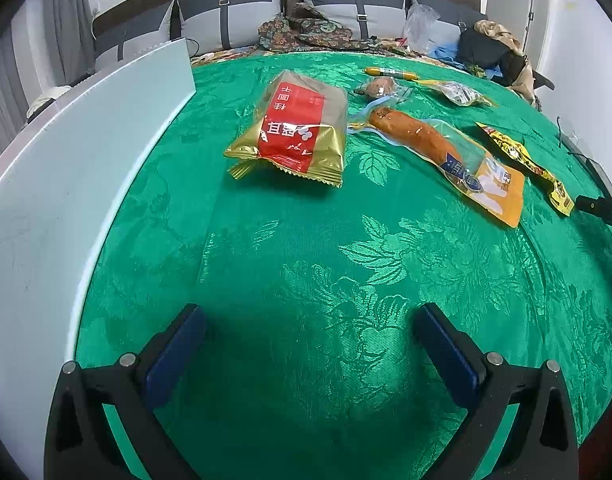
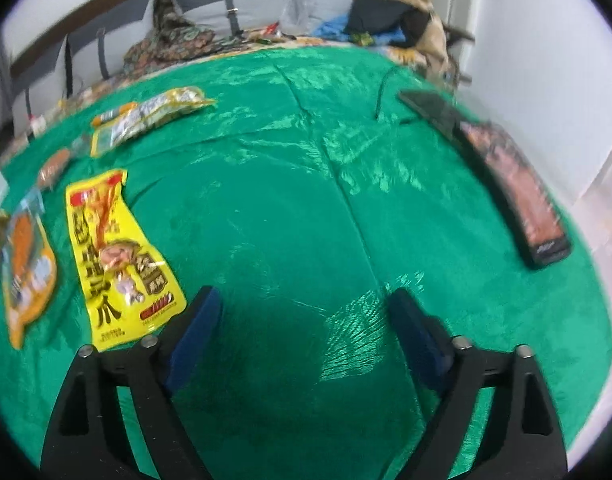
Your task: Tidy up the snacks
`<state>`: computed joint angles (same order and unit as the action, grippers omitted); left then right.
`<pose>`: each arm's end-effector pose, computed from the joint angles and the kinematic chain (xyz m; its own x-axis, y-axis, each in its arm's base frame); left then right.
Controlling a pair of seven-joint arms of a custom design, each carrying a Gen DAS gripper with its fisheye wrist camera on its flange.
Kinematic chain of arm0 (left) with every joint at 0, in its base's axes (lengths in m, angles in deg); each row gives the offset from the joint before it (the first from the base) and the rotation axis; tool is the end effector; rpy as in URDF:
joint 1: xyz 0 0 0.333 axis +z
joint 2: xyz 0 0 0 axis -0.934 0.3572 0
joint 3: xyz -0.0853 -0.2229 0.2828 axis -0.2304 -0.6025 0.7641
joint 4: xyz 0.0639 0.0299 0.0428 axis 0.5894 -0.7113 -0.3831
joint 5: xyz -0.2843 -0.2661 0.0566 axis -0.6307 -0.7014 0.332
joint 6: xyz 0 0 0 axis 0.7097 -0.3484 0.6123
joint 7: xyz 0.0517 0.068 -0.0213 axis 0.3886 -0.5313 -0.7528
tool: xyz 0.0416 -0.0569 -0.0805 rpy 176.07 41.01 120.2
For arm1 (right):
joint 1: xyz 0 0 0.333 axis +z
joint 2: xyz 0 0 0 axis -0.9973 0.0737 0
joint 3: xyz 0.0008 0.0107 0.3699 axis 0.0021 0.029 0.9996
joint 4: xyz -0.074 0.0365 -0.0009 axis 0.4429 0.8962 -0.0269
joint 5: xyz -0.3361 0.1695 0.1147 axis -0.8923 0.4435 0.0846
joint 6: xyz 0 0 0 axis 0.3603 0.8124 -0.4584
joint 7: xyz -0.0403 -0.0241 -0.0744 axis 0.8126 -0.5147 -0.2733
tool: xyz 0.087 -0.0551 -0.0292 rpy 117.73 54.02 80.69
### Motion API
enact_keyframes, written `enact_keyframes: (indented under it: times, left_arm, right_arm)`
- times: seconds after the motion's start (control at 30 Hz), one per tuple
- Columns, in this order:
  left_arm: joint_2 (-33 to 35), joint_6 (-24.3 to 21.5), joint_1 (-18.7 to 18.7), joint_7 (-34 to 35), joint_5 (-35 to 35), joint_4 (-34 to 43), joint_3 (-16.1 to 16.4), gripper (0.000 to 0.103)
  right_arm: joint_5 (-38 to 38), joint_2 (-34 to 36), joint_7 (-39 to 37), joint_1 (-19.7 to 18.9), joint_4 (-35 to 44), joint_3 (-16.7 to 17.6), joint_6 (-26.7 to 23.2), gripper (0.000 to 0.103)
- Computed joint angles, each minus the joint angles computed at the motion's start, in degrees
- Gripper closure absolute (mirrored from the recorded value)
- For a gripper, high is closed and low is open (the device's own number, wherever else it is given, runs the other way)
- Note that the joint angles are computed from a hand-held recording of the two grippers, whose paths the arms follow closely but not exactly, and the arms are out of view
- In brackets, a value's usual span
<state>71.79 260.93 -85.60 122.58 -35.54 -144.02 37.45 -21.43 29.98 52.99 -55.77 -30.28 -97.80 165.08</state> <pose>0.6609 -0.2273 0.3191 -0.2264 -0.9740 0.0033 -0.7746 0.1779 -0.6069 0.6769 0.0386 0.3269 -0.3278 -0.9441 -0.0353 -0.7447 0.2812 -0.6053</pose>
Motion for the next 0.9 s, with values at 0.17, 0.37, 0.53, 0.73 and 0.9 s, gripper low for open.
enact_keyframes:
  times: [0.17, 0.37, 0.53, 0.73, 0.9]
  left_arm:
    - [0.0, 0.1, -0.5, -0.3, 0.1, 0.0, 0.5, 0.0]
    - [0.0, 0.2, -0.7, -0.6, 0.1, 0.0, 0.7, 0.0]
    - [0.0, 0.3, -1.0, -0.9, 0.3, 0.0, 1.1, 0.0]
    - [0.0, 0.4, -1.6, -1.6, 0.6, -0.1, 1.7, 0.0]
    - [-0.4, -1.3, -0.4, -1.3, 0.0, 0.0, 0.1, 0.0]
  right_arm:
    - [-1.2, 0.6, 1.4, 1.7, 0.4, -1.9, -1.0, 0.011]
    - [-1.9, 0.6, 2.0, 1.8, 0.5, -1.9, -1.1, 0.01]
    - [-2.2, 0.5, 2.3, 1.6, 0.5, -1.8, -1.1, 0.01]
    - [-2.4, 0.5, 2.4, 1.5, 0.4, -1.7, -1.0, 0.01]
    - [-2.4, 0.5, 2.5, 1.5, 0.5, -1.7, -1.0, 0.01]
